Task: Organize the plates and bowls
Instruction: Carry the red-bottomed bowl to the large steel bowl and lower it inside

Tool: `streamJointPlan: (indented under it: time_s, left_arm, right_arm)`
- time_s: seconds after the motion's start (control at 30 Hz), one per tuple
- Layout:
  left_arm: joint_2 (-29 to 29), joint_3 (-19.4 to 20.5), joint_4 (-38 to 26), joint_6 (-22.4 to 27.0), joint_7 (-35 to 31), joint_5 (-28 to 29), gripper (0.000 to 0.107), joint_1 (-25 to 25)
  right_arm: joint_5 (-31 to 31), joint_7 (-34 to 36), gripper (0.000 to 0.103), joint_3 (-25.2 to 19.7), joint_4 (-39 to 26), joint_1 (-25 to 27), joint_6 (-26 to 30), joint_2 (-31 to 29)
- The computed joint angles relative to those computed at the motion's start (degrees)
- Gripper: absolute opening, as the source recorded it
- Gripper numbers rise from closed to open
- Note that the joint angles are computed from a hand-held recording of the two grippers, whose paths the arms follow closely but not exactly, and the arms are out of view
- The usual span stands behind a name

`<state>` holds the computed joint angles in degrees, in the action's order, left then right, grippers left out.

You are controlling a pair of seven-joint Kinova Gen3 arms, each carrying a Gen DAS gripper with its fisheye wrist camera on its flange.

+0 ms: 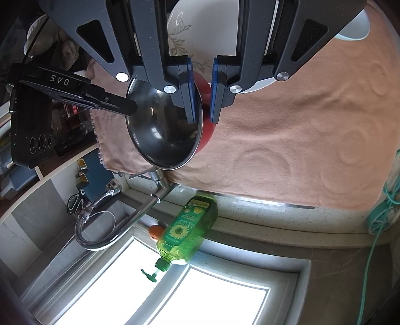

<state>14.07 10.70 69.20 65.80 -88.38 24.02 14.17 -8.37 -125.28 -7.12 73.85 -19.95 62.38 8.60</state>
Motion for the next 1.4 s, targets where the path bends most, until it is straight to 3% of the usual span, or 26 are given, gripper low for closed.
streamJointPlan:
  time_s: [0.57,1.4]
  left_arm:
    - [10.11,0.97,-10.52,3.16,6.12,-8.12,0.009,9.54]
    - [14.47,0.17,-15.39,8.85,7.94,-12.23,0.009,12.92]
  right_arm:
    - [-1.59,5.62,0.011,2.09,5.85,5.83,0.53,0.06]
    - [-1.38,6.81,0.013,2.21,5.55,6.08,1.6,2.76]
